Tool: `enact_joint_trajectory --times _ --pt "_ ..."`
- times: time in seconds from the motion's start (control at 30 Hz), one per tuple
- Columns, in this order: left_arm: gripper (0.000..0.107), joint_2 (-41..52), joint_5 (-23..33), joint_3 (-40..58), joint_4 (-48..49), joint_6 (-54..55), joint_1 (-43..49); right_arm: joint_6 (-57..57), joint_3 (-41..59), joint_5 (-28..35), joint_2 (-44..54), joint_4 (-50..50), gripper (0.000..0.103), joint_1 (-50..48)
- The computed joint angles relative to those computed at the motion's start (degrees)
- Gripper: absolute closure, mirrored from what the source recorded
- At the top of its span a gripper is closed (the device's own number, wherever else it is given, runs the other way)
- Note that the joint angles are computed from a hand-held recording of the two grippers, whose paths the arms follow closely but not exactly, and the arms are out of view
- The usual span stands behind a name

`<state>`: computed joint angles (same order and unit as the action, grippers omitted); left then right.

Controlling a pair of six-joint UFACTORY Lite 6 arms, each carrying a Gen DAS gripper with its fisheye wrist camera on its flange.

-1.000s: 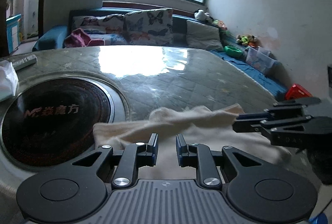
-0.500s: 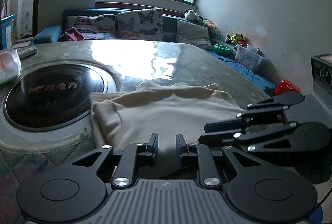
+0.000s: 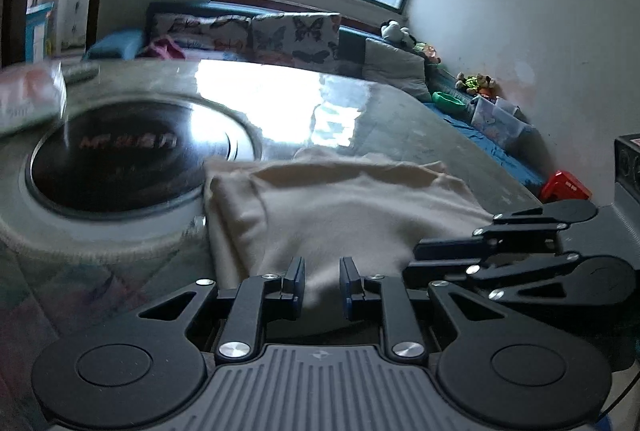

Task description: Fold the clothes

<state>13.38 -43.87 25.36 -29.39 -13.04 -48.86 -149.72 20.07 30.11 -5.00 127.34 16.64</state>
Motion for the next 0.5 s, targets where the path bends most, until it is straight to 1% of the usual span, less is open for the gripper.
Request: enact_joint_trajectory --times 0.07,0.13,0.27,0.5 --pt "0.086 -0.8 0.8 0.1 -0.8 0.3 -0.1 1.3 0.1 -0.3 -0.4 -1.3 0.078 -0.3" --pt "0.084 -1.6 1.7 0.5 -2.0 1.6 -0.4 3.7 0.4 -0.4 -1.1 -3.6 0.077 -0.8" --pt "0.082 -1.9 2.4 0.7 -3.4 3.0 -0.8 5.2 1.8 -0.5 -1.9 -4.2 0.075 -1.0" --pt "0.079 -1.3 2.6 1.3 -4.1 3.5 -1.2 0.9 7.0 -1.3 4.9 1.3 0.075 -0.2"
